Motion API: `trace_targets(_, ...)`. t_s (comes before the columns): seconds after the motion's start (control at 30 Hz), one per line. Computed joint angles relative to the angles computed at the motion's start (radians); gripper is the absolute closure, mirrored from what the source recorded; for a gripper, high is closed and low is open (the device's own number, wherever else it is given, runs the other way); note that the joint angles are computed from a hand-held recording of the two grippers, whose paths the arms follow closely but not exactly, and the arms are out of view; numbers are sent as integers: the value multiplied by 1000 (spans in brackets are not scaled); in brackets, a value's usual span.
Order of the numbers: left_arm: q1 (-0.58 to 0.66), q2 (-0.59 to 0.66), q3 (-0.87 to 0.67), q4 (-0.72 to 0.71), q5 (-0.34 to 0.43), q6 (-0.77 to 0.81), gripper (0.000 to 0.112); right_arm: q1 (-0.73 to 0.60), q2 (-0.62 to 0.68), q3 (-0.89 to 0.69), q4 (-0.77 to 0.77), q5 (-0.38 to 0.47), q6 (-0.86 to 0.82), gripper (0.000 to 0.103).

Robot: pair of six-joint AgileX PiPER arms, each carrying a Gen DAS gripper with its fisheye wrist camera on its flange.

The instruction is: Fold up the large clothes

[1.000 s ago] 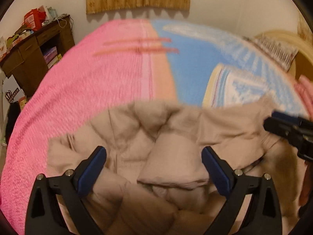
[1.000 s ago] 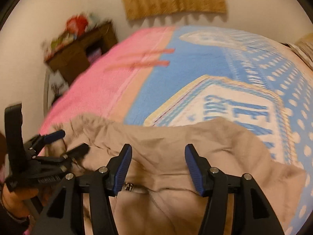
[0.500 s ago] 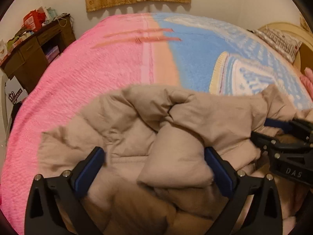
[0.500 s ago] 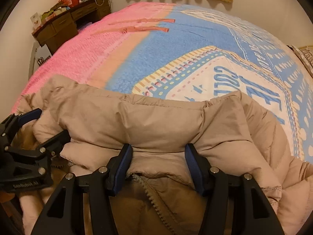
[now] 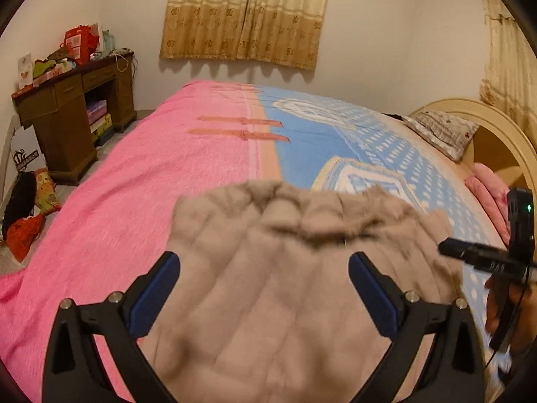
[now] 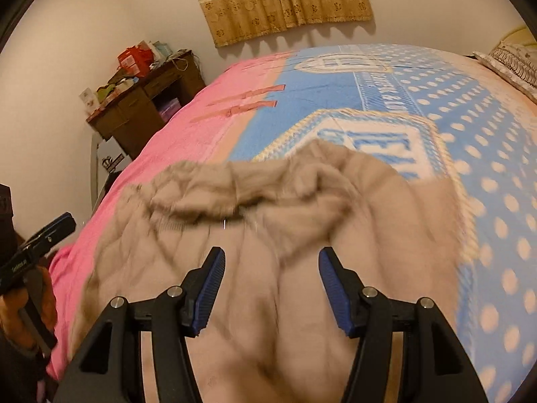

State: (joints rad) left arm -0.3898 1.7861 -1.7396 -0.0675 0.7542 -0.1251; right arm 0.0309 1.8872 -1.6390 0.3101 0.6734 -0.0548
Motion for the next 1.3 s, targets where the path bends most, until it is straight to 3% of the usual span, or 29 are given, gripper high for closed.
trace_targets(0.13, 33, -174, 259, -30, -56, 50, 10, -28, -222, 331, 93, -66, -109, 42)
trace_targets(0.33, 71, -428, 606, 107, -125, 9, 10, -52, -503, 713, 131, -114, -155, 42)
trace_targets(0.6, 220, -618, 881, -144, -125, 223, 10, -147, -868, 1069, 76, -150, -63, 42)
trace_targets(0.77, 239, -669, 958, -288, -110, 342, 10, -224, -1004, 1208, 91, -112, -75, 42)
trace_targets(1.03, 265, -663, 1034, -437, -92, 443, 11, -436, -1161, 1319, 361, 72, -402, 41)
trace_targets(1.3, 264, -706, 1089, -485, -110, 491, 14, -364, -1282, 1374, 358, 116, -344, 41)
